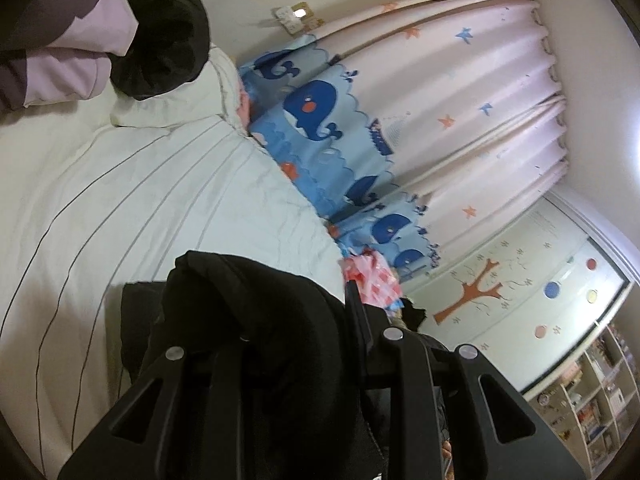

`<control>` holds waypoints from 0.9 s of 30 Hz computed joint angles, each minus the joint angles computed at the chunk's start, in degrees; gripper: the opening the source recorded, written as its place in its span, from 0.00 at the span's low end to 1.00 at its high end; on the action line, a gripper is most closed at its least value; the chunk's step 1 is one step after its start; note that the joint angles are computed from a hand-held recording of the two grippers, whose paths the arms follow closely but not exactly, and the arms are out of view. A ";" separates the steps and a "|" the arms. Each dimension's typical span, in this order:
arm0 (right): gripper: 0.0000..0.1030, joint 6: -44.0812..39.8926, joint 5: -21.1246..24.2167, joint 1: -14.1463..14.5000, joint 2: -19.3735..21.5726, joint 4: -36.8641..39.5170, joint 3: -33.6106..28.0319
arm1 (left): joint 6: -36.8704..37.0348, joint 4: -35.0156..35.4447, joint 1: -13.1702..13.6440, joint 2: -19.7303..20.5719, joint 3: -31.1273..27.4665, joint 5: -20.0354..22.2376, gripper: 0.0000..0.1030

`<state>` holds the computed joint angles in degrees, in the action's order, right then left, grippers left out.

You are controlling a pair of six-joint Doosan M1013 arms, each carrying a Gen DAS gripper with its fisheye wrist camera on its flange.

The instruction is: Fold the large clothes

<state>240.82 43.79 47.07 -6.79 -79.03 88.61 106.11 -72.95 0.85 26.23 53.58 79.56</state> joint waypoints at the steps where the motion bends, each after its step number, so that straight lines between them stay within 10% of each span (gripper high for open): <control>1: 0.24 -0.45 -0.60 -1.11 0.06 1.56 0.30 | -0.26 0.87 -0.39 0.37 -0.42 -0.55 0.24; 16: 0.24 -6.70 -9.55 -13.61 3.60 22.26 6.22 | -7.03 16.71 -5.49 5.24 -2.86 -6.73 0.24; 22: 0.28 -11.42 -13.40 -15.77 4.75 29.60 7.61 | -10.27 24.36 -7.29 7.24 -5.22 -3.24 0.25; 27: 0.81 -14.76 -13.96 -16.43 4.13 34.19 6.77 | -16.51 21.21 -6.25 11.00 -13.39 5.28 0.49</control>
